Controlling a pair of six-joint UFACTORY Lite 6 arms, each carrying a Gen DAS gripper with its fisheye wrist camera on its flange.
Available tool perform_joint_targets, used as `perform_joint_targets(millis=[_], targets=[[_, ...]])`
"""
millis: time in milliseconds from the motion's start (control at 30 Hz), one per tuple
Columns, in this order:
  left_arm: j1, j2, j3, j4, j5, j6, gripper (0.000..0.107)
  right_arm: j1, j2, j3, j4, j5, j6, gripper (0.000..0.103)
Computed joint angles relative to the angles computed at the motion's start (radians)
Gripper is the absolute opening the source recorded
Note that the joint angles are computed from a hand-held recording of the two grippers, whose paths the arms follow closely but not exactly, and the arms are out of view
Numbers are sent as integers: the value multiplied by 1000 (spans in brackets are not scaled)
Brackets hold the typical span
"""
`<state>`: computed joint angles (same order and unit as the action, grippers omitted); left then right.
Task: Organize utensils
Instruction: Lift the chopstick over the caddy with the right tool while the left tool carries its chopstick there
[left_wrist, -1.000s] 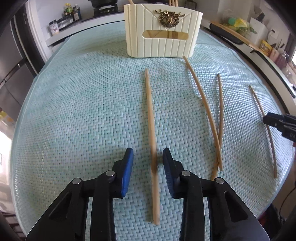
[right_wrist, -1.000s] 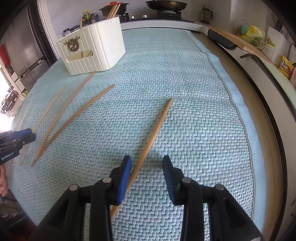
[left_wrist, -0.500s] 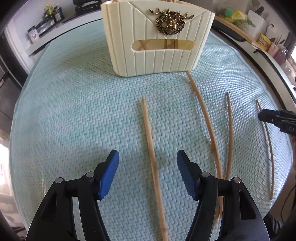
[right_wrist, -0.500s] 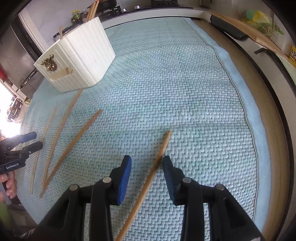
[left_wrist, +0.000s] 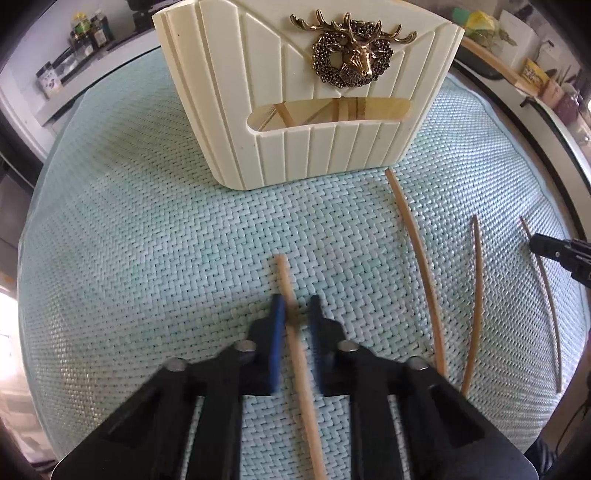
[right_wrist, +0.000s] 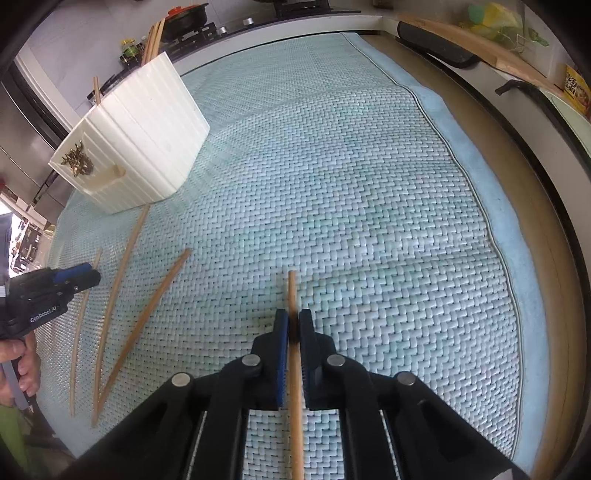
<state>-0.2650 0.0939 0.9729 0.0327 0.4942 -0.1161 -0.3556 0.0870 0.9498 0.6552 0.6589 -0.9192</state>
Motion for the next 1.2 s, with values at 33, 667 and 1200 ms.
perform_joint_targets(millis=[33, 667, 1200], targets=[[5, -4, -4, -21, -8, 15, 4, -16, -3, -4, 31, 10, -33, 6], [39, -759, 2, -176, 233, 90, 4, -303, -566, 40, 376, 546, -282, 6], [118, -832, 100, -258, 270, 139, 4, -175, -694, 138, 406, 486, -200, 6]])
